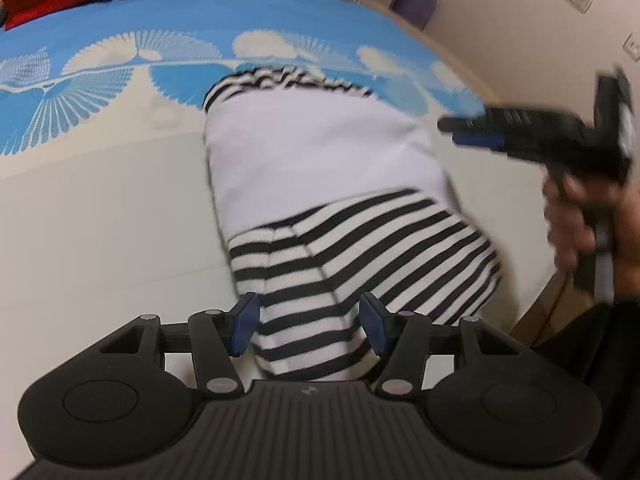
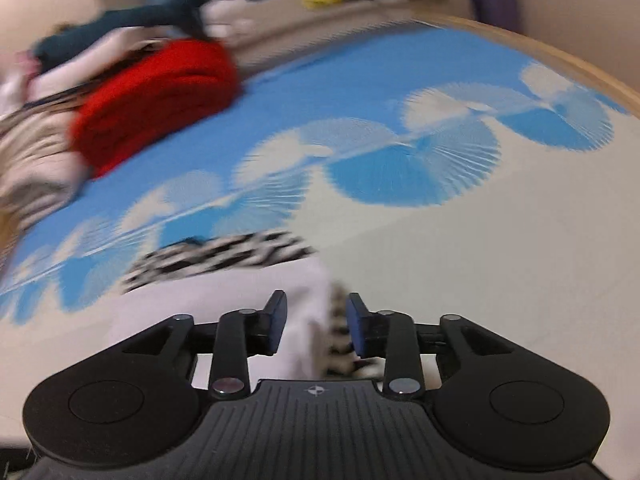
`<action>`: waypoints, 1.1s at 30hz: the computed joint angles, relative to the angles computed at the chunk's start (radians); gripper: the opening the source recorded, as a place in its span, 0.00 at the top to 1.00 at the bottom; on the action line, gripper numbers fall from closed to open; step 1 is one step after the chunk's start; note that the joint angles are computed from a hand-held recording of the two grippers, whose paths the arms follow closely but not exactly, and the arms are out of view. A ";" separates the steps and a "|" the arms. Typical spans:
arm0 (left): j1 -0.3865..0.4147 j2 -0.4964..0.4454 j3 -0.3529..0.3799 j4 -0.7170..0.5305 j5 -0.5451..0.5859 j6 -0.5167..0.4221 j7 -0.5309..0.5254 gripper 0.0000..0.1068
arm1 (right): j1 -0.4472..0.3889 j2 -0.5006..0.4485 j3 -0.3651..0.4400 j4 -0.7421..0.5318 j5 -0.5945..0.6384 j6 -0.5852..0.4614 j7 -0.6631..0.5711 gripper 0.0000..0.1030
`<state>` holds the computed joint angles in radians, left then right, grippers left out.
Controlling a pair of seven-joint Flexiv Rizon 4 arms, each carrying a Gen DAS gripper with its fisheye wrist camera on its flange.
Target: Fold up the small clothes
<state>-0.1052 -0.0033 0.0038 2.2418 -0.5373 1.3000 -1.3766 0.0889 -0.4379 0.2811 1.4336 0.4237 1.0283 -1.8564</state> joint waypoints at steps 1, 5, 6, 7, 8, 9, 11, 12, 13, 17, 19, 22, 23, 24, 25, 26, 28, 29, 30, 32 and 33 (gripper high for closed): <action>0.000 0.001 0.000 -0.001 0.007 -0.005 -0.012 0.44 | -0.042 0.019 0.040 0.007 0.044 -0.022 -0.082 0.67; 0.025 -0.018 0.013 -0.050 0.244 -0.115 -0.168 0.43 | -0.086 0.068 0.055 0.033 0.059 -0.253 -0.258 0.67; 0.026 -0.016 0.011 -0.049 0.239 -0.111 -0.166 0.43 | -0.042 0.078 0.012 0.068 -0.039 -0.281 -0.236 0.67; 0.024 -0.011 0.009 -0.043 0.216 -0.102 -0.150 0.43 | -0.002 0.085 -0.028 0.106 -0.127 -0.285 -0.212 0.66; 0.022 -0.005 0.009 -0.035 0.204 -0.085 -0.143 0.43 | 0.022 0.095 -0.056 0.140 -0.178 -0.265 -0.194 0.65; 0.021 0.004 0.010 -0.027 0.202 -0.066 -0.149 0.43 | 0.019 0.105 -0.060 0.149 -0.167 -0.253 -0.201 0.65; 0.017 0.017 0.013 -0.009 0.164 -0.039 -0.146 0.43 | -0.012 0.112 -0.052 0.126 -0.088 -0.285 -0.237 0.65; 0.020 0.017 0.014 -0.009 0.173 -0.043 -0.163 0.43 | -0.009 0.114 -0.061 0.127 -0.099 -0.314 -0.242 0.66; 0.029 0.015 0.017 -0.021 0.230 -0.069 -0.207 0.43 | 0.004 0.121 -0.077 0.148 -0.148 -0.327 -0.248 0.66; 0.042 0.017 0.020 -0.044 0.355 -0.118 -0.275 0.43 | 0.021 0.150 -0.105 0.207 -0.216 -0.305 -0.244 0.66; 0.037 0.035 0.024 -0.015 0.316 -0.051 -0.272 0.43 | -0.007 0.155 -0.100 0.165 -0.102 -0.279 -0.199 0.64; 0.057 0.051 0.029 -0.005 0.403 0.042 -0.381 0.43 | -0.035 0.168 -0.098 0.139 0.022 -0.192 -0.141 0.55; 0.068 0.052 0.029 -0.009 0.438 0.057 -0.415 0.43 | -0.036 0.170 -0.100 0.138 0.034 -0.164 -0.130 0.53; 0.078 0.053 0.029 -0.013 0.476 0.069 -0.453 0.43 | -0.042 0.173 -0.097 0.140 0.053 -0.139 -0.134 0.52; 0.084 0.052 0.027 -0.022 0.501 0.066 -0.482 0.43 | -0.049 0.176 -0.092 0.138 0.074 -0.127 -0.141 0.51; 0.088 0.052 0.026 -0.026 0.514 0.064 -0.500 0.43 | -0.052 0.175 -0.090 0.137 0.086 -0.121 -0.143 0.50; 0.087 0.047 0.026 -0.031 0.513 0.061 -0.512 0.43 | -0.048 0.157 -0.094 0.123 0.074 -0.129 -0.126 0.49; 0.086 0.042 0.025 -0.035 0.509 0.057 -0.510 0.43 | -0.045 0.155 -0.095 0.123 0.063 -0.133 -0.119 0.49; 0.085 0.041 0.025 -0.036 0.512 0.052 -0.509 0.43 | -0.042 0.158 -0.093 0.132 0.056 -0.127 -0.117 0.49; 0.083 0.032 0.024 -0.044 0.517 0.053 -0.507 0.43 | -0.039 0.152 -0.086 0.126 0.056 -0.120 -0.122 0.49; 0.081 0.025 0.024 -0.044 0.507 0.060 -0.497 0.43 | -0.040 0.144 -0.084 0.116 0.060 -0.127 -0.125 0.49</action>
